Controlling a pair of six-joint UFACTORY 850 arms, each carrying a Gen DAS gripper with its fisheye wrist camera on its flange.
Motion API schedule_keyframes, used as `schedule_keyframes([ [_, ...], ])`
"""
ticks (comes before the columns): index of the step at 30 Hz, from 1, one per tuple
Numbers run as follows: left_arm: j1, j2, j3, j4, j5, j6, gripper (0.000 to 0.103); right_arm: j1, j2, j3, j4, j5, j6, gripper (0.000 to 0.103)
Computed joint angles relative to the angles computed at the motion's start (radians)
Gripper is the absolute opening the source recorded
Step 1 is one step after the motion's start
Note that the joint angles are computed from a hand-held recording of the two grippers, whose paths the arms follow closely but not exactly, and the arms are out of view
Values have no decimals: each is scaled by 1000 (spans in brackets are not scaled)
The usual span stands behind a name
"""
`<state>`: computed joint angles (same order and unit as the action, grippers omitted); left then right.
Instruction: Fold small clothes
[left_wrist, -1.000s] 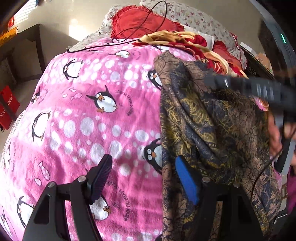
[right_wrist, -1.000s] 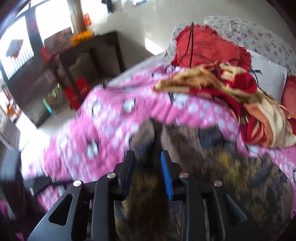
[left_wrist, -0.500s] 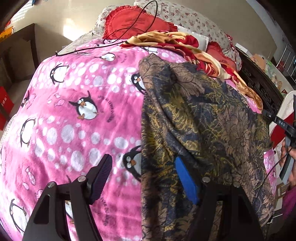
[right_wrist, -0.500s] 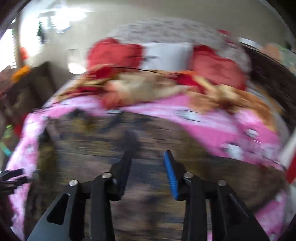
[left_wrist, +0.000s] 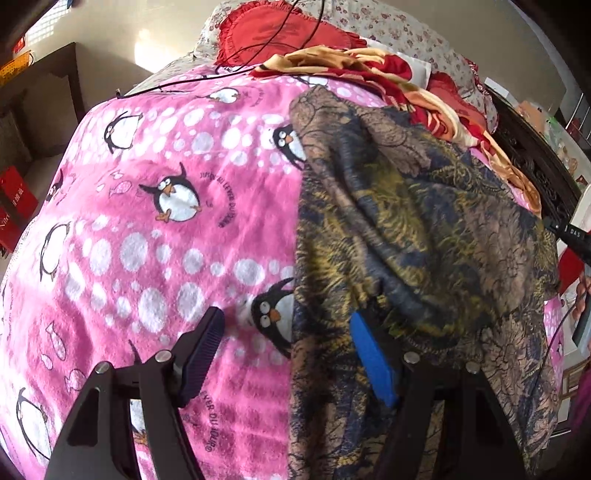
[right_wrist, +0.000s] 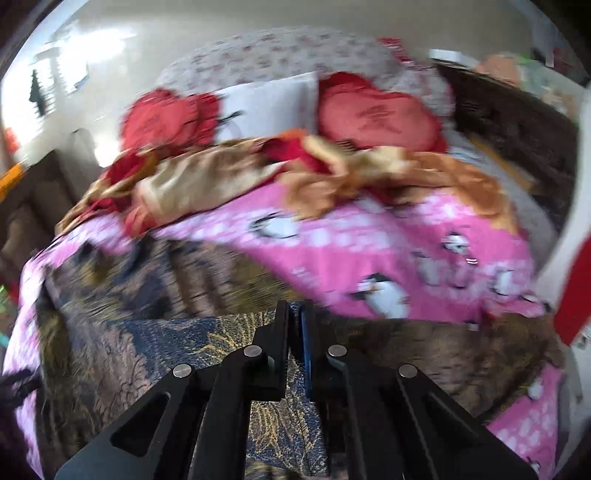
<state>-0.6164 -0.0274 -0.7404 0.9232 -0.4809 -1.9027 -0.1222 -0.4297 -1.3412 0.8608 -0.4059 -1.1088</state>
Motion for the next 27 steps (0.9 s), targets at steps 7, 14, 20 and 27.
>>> schedule_keyframes([
  [7, -18, 76, 65, 3, 39, -3, 74, 37, 93, 75, 77, 43, -54, 24],
  [14, -55, 86, 86, 33, 37, -51, 74, 255, 100, 62, 118, -471, -212, 31],
  [20, -73, 110, 115, 46, 50, -82, 74, 469, -1, -14, -105, -367, -52, 31],
  [27, -108, 134, 133, 155, 104, -162, 74, 531, -87, -120, -359, -352, 197, 31],
])
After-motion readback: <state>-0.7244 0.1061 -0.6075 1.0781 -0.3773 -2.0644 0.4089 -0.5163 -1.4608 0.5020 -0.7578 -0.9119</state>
